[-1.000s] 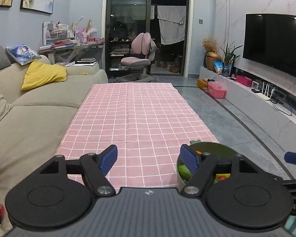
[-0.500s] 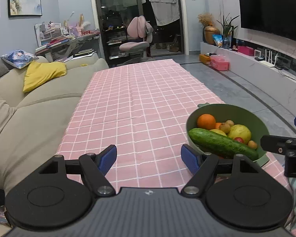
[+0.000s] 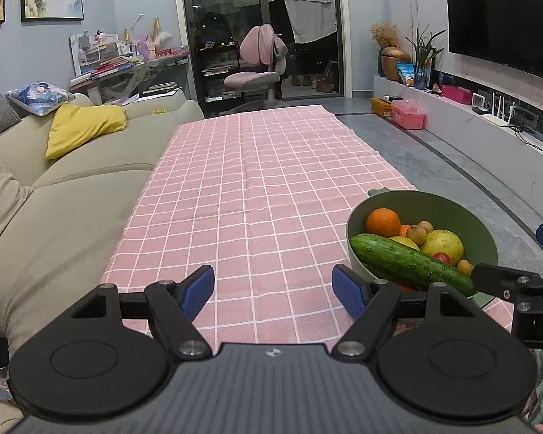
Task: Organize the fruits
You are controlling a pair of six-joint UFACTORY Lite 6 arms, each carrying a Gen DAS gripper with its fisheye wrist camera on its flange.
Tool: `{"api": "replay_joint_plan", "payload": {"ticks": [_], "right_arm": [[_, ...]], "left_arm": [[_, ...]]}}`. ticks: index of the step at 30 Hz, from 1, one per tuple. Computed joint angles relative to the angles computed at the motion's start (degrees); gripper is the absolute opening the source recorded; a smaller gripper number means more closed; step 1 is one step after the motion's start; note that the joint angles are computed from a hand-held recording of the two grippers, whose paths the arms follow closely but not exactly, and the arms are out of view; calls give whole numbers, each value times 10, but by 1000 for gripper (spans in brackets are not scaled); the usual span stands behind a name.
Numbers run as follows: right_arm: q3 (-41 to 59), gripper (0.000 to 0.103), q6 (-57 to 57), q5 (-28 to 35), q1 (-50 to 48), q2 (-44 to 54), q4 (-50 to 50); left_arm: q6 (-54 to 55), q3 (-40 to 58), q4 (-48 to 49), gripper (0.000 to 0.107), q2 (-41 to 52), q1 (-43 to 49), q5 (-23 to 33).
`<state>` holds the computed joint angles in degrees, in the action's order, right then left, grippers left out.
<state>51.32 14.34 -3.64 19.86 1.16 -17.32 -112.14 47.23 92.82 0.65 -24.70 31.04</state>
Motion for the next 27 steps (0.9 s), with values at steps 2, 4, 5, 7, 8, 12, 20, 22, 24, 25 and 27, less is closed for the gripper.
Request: {"api": "replay_joint_plan", "payload": {"ticks": [2,4,5,7,8,12,20,22,24,25,27], "right_arm": [[-2,89,-30,-1,2,1,29],[-1,89,-52,-2,4,3,50],[-3,89,-63,-1,5,1,60],[-4,89,-87,-1,6,2,83],[-4,89,-87,-1,7,2,83],[-4,89,-91,-2,8,4,85],[-5,89,-97,-2,9,4,92],[-5,89,-97,-2,9,4,92],[-5,89,-83,-2,8,5,79],[-4,89,-85,-2,8,5,81],[-4,89,-85,-1,8,5,81]], "left_arm": [[0,1,-1,87,1,1,-1],[7,4,-10,87,1,2,-2],[10,4,-14,87,0,3,-4],[9,2,-15,87,-3,4,-5],[11,3,-16,87,-4,5,-6],[13,1,-21,87,-7,7,-9],[16,0,-24,87,-9,11,-18],[17,0,-25,87,-9,11,-18],[16,-1,-25,87,-9,11,-19],[16,-1,-25,87,-9,11,-19],[16,0,-25,87,-8,11,-18]]}}
